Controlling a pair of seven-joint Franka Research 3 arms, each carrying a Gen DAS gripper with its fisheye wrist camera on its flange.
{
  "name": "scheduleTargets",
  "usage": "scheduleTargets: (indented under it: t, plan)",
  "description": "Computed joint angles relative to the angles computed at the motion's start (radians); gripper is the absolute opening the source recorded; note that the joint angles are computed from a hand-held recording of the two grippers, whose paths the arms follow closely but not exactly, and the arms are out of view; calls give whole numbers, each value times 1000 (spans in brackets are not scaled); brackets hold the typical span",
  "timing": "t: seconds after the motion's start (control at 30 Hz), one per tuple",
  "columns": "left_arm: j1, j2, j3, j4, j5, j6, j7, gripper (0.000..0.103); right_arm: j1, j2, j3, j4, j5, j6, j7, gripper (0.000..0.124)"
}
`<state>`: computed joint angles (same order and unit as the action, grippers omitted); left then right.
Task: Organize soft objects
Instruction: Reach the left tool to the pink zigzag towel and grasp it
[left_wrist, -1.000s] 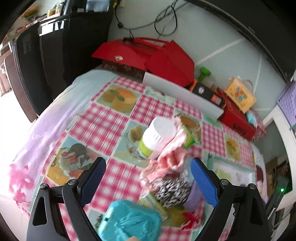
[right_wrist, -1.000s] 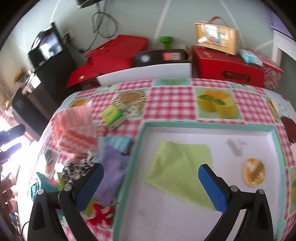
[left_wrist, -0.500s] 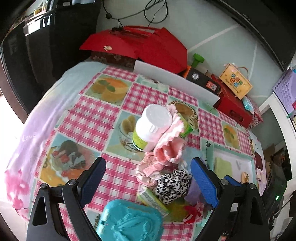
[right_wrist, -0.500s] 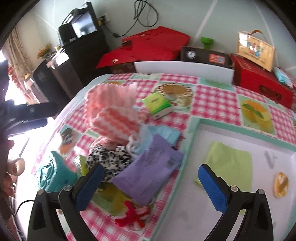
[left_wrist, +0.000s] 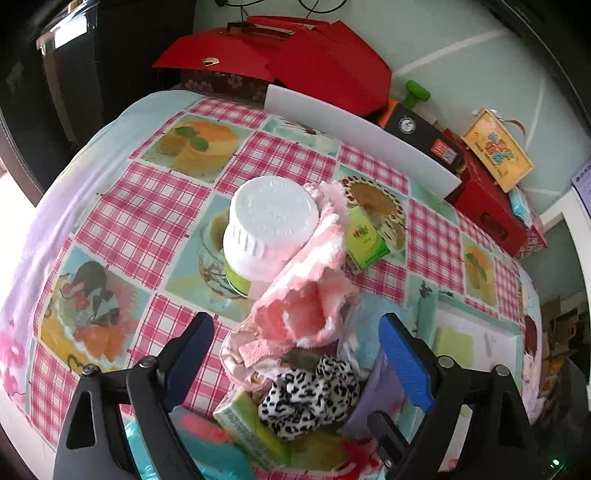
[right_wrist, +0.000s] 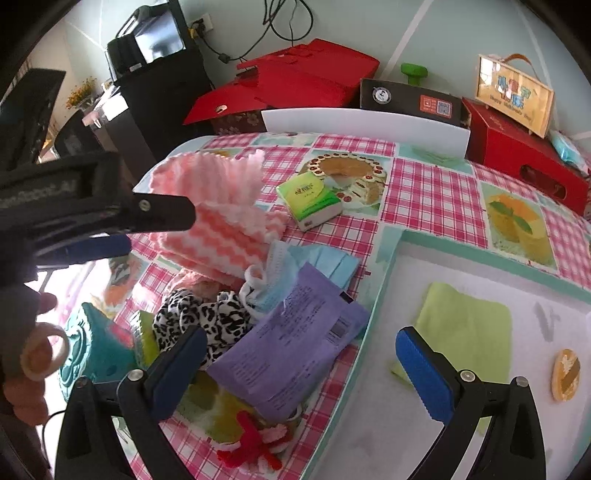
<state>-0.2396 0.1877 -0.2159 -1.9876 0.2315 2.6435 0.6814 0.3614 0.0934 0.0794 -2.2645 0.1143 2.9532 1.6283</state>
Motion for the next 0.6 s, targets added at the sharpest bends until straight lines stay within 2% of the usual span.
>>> scheduleTargets:
  t: [0.07, 0.23, 0.3, 0.33, 0.4, 0.43, 0.47, 0.5, 0.6]
  plan:
    - [2, 16, -3, 10, -16, 7, 1, 76, -5, 2, 1, 5, 13, -6, -7, 103]
    - [4, 54, 0, 22, -48, 52, -38, 74, -14, 12, -3, 15, 33, -19, -11, 103]
    - [-3, 65, 8, 23, -29, 70, -60, 61, -17, 14, -4, 16, 40, -24, -15, 103]
    - [-4, 71, 9, 22, -24, 75, -67, 59, -16, 13, -6, 14, 35, -24, -10, 103]
    - [1, 77, 7, 13, -33, 102, -74, 42, -11, 12, -14, 12, 9, -22, 12, 103]
    - [5, 80, 4, 10, -40, 113, -72, 37, -9, 11, -16, 11, -1, -21, 20, 103]
    - [6, 83, 4, 7, -40, 122, -71, 21, -8, 10, -18, 11, -10, -21, 28, 103]
    - [4, 85, 6, 5, -31, 128, -72, 13, -9, 10, -17, 11, -13, -21, 30, 103]
    - [3, 78, 8, -14, -20, 169, -77, 11, -8, 9, -16, 11, -26, -24, 39, 103]
